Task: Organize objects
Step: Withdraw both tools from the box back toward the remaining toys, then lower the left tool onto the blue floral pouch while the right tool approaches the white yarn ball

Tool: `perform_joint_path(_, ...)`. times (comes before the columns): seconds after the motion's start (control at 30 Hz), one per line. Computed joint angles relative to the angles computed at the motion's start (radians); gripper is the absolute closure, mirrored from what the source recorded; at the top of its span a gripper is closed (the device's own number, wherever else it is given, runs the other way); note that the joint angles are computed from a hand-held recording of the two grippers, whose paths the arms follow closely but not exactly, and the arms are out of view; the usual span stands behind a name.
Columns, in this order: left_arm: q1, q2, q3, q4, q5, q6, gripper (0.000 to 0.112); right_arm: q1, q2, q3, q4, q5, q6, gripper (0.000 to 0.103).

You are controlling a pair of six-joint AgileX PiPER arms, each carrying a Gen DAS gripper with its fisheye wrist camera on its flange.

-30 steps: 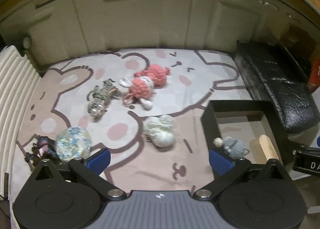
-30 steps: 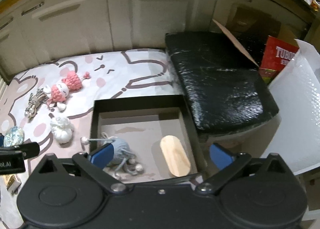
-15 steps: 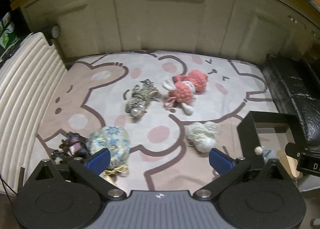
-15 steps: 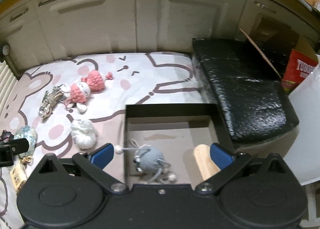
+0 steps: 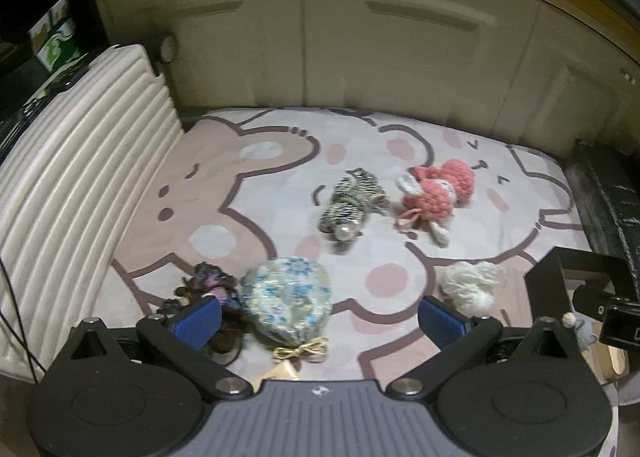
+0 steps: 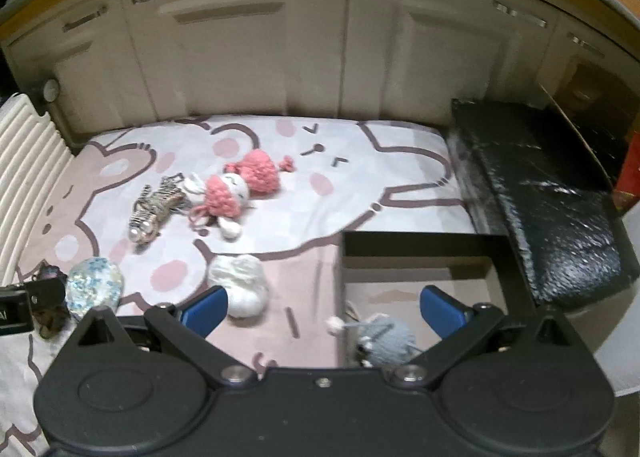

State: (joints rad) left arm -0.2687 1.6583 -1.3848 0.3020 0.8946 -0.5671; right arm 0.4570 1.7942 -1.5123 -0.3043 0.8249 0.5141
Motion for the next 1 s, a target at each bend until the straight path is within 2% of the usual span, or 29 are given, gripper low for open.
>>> perform_joint_path(0.33,0.072,-0.029,0.06,0.011,-0.032,0.021,0.009,0.047,0.035,-0.034,-0.012,-0.033,0.019,0.0)
perform_joint_path(0.63,0.112,0.012,0.049,-0.006,-0.028,0.06,0.009,0.066,0.079,-0.062,-0.05,-0.068,0.03,0.0)
perform_joint_path(0.83,0.145,0.051,0.018,-0.12,-0.068,0.138,0.009,0.034,0.107,-0.08,0.035,-0.121,-0.003,0.0)
perform_joint_path(1.0,0.167,0.09,0.004,-0.214,-0.116,0.209,0.009,0.034,0.153,-0.119,0.006,-0.106,0.018,0.0)
